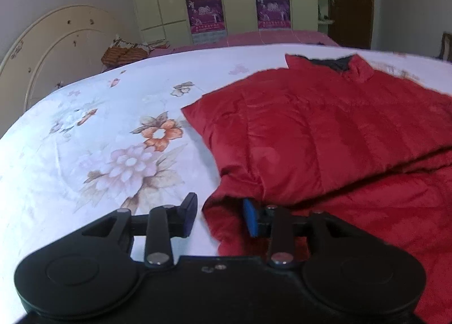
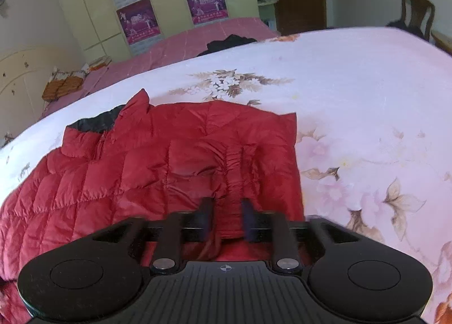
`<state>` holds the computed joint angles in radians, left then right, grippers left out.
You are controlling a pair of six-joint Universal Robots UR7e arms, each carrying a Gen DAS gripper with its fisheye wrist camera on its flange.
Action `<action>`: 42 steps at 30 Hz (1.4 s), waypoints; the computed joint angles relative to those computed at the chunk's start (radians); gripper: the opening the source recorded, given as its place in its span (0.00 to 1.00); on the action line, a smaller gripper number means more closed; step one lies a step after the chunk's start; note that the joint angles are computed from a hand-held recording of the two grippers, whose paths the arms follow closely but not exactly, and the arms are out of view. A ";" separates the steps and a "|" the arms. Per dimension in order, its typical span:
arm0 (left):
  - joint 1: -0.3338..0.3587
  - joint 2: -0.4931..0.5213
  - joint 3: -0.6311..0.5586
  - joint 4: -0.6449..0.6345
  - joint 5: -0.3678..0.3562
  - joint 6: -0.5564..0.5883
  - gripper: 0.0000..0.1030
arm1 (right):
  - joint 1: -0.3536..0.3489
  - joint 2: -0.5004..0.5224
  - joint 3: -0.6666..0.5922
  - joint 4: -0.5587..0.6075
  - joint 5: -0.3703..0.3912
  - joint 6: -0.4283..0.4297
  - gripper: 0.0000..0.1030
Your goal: Fold large clothes
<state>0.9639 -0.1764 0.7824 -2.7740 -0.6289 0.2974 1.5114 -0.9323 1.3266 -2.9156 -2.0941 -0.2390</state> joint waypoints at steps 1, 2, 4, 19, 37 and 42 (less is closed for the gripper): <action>0.002 0.015 -0.021 -0.003 0.002 0.021 0.33 | 0.002 0.003 0.001 -0.019 0.006 -0.010 0.75; 0.004 0.021 -0.027 -0.019 -0.008 0.036 0.31 | 0.004 0.006 0.000 -0.030 0.010 -0.027 0.75; 0.005 0.015 -0.014 -0.050 -0.017 0.028 0.16 | 0.009 0.021 -0.019 -0.017 0.001 -0.065 0.75; 0.004 -0.050 0.114 -0.124 0.061 -0.236 0.00 | 0.002 0.024 0.022 -0.079 -0.096 -0.140 0.09; 0.009 0.042 -0.078 0.041 0.033 -0.196 0.20 | -0.004 0.087 -0.105 -0.019 -0.053 -0.155 0.59; 0.008 0.014 -0.069 0.094 0.029 -0.260 0.18 | -0.012 0.119 -0.130 -0.027 -0.106 -0.237 0.38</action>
